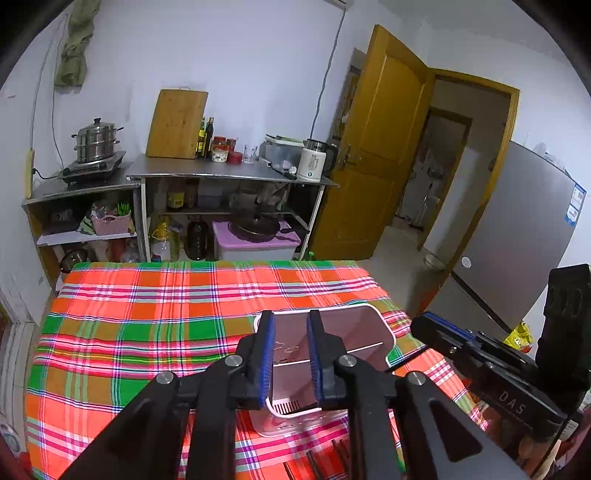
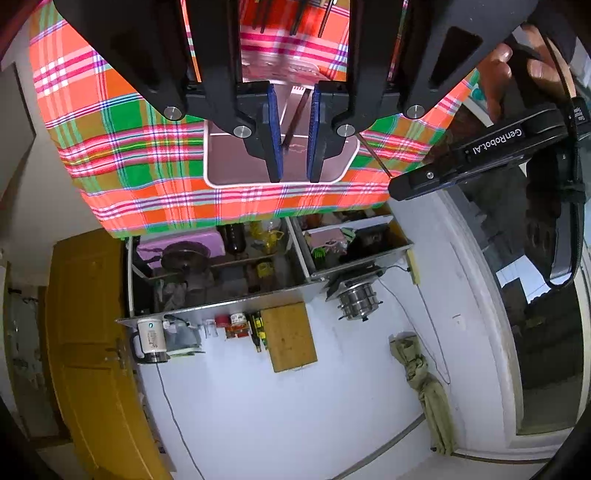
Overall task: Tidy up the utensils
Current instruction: 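Carry both chopsticks upright over the pink basket and open both tools to drop them in, then move both tools back down to the remaining chopsticks on the tablecloth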
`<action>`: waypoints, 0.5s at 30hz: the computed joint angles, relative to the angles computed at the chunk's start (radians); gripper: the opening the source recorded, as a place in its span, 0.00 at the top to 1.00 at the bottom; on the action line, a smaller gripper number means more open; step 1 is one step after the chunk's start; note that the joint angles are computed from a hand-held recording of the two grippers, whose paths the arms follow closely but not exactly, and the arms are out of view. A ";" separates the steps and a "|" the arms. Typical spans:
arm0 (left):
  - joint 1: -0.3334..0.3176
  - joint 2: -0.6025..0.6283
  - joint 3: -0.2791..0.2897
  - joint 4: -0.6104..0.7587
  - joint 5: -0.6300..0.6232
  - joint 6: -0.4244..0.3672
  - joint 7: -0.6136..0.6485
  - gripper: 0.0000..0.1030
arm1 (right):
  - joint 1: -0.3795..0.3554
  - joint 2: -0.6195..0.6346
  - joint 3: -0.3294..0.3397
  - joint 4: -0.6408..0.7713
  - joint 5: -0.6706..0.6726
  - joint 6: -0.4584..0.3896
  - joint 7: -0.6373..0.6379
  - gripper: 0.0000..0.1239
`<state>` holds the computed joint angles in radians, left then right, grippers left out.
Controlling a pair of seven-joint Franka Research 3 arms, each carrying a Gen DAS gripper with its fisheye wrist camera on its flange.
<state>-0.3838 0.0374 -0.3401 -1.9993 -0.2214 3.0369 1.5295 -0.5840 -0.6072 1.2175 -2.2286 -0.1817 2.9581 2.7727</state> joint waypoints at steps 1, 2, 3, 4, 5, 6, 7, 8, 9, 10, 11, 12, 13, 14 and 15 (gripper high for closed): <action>0.002 -0.007 0.000 -0.004 -0.010 0.002 0.005 0.84 | 0.013 -0.010 -0.012 -0.005 0.001 -0.002 0.001 0.89; 0.001 -0.025 -0.003 -0.022 -0.036 0.017 0.026 0.84 | 0.030 -0.023 -0.028 -0.014 0.003 -0.002 0.003 0.89; -0.004 -0.036 0.000 -0.031 -0.041 0.024 0.027 0.84 | 0.045 -0.035 -0.041 -0.021 0.004 -0.001 0.005 0.89; -0.010 -0.050 0.005 -0.045 -0.038 0.032 0.021 0.83 | 0.059 -0.049 -0.053 -0.028 0.004 -0.003 0.009 0.89; -0.019 -0.069 0.012 -0.066 -0.048 0.043 0.026 0.83 | 0.080 -0.067 -0.070 -0.039 0.006 -0.005 0.013 0.89; -0.036 -0.084 0.024 -0.082 -0.080 0.050 0.053 0.83 | 0.102 -0.086 -0.086 -0.052 0.007 -0.005 0.018 0.89; -0.054 -0.103 0.036 -0.103 -0.104 0.061 0.072 0.83 | 0.116 -0.097 -0.097 -0.058 0.008 -0.007 0.021 0.88; -0.070 -0.123 0.048 -0.128 -0.109 0.075 0.074 0.83 | 0.140 -0.123 -0.113 -0.072 0.008 -0.012 0.026 0.88; -0.085 -0.142 0.058 -0.151 -0.109 0.085 0.068 0.83 | 0.157 -0.142 -0.124 -0.081 0.008 -0.020 0.030 0.88; -0.107 -0.159 0.074 -0.172 -0.121 0.093 0.073 0.83 | 0.170 -0.154 -0.131 -0.084 0.008 -0.029 0.034 0.88; -0.136 -0.174 0.097 -0.191 -0.139 0.100 0.084 0.83 | 0.197 -0.175 -0.146 -0.101 0.011 -0.032 0.040 0.88; -0.157 -0.190 0.111 -0.212 -0.141 0.107 0.082 0.83 | 0.215 -0.190 -0.154 -0.114 0.013 -0.033 0.048 0.88; -0.169 -0.211 0.117 -0.244 -0.131 0.121 0.068 0.83 | 0.237 -0.208 -0.162 -0.128 0.016 -0.036 0.056 0.88; -0.178 -0.228 0.120 -0.271 -0.118 0.131 0.053 0.83 | 0.254 -0.223 -0.167 -0.139 0.018 -0.042 0.063 0.88; -0.205 -0.242 0.140 -0.293 -0.120 0.136 0.053 0.83 | 0.278 -0.241 -0.172 -0.155 0.021 -0.049 0.071 0.88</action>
<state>-0.5886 -0.2042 -0.1998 -2.2926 -0.3411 3.1730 1.5829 -0.3062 -0.8478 1.0453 -2.3839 -0.1612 2.9087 2.8437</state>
